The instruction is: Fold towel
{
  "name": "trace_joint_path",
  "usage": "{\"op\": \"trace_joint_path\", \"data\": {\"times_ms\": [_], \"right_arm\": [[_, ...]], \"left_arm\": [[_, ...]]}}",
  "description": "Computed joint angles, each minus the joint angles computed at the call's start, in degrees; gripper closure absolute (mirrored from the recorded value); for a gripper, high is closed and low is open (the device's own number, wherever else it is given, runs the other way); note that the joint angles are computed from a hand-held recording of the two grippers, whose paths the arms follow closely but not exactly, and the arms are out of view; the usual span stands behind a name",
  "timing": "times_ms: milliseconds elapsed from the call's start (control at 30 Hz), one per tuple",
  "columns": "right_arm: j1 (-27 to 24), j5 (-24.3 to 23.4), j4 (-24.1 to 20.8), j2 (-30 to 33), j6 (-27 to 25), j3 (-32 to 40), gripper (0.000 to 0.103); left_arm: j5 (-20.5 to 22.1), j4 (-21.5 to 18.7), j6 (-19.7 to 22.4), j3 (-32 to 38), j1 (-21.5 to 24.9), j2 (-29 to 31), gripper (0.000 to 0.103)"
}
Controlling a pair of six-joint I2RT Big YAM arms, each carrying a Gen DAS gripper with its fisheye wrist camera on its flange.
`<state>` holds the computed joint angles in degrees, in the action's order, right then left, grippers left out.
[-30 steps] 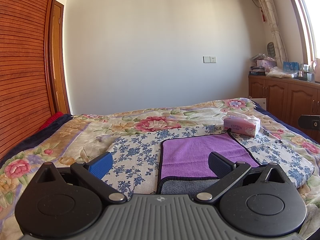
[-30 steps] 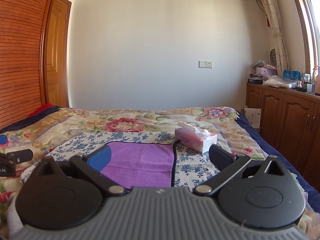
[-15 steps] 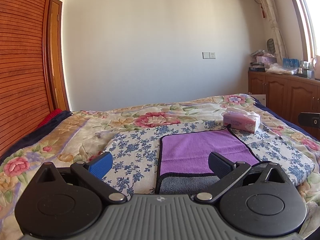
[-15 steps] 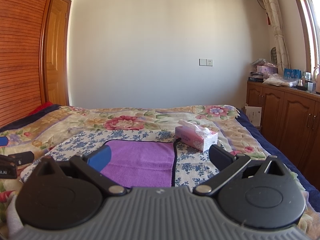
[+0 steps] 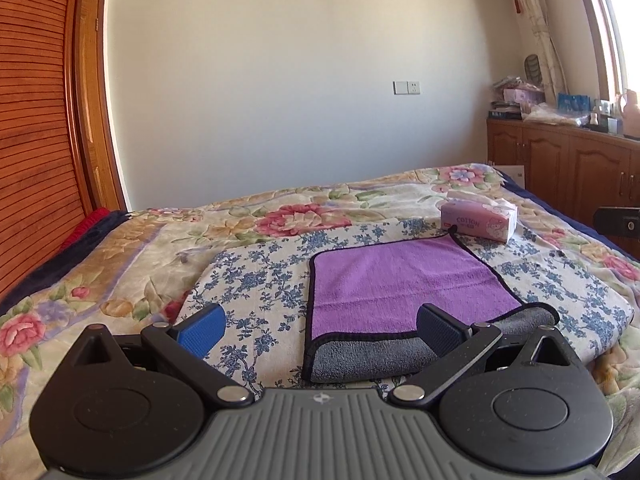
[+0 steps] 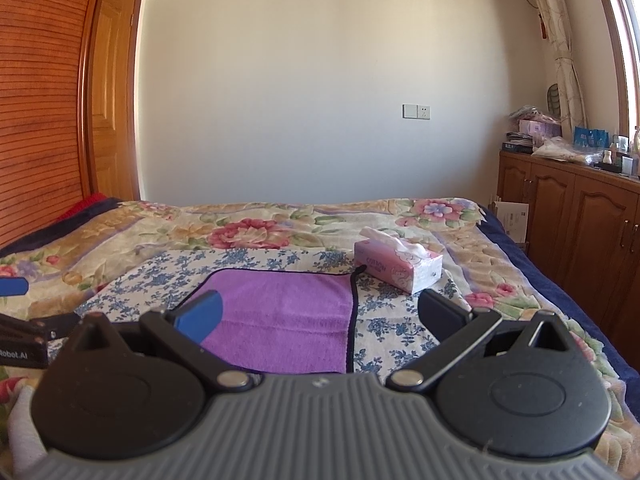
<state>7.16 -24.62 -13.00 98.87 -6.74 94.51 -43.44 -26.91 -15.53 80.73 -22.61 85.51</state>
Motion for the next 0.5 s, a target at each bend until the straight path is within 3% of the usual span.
{"op": "trace_joint_path", "data": {"times_ms": [500], "right_arm": [[0.9,0.1,-8.3,4.8,-4.4,7.2,0.0]], "left_arm": [[8.2,-2.4,-0.8,2.8,3.5,2.6,0.0]]}}
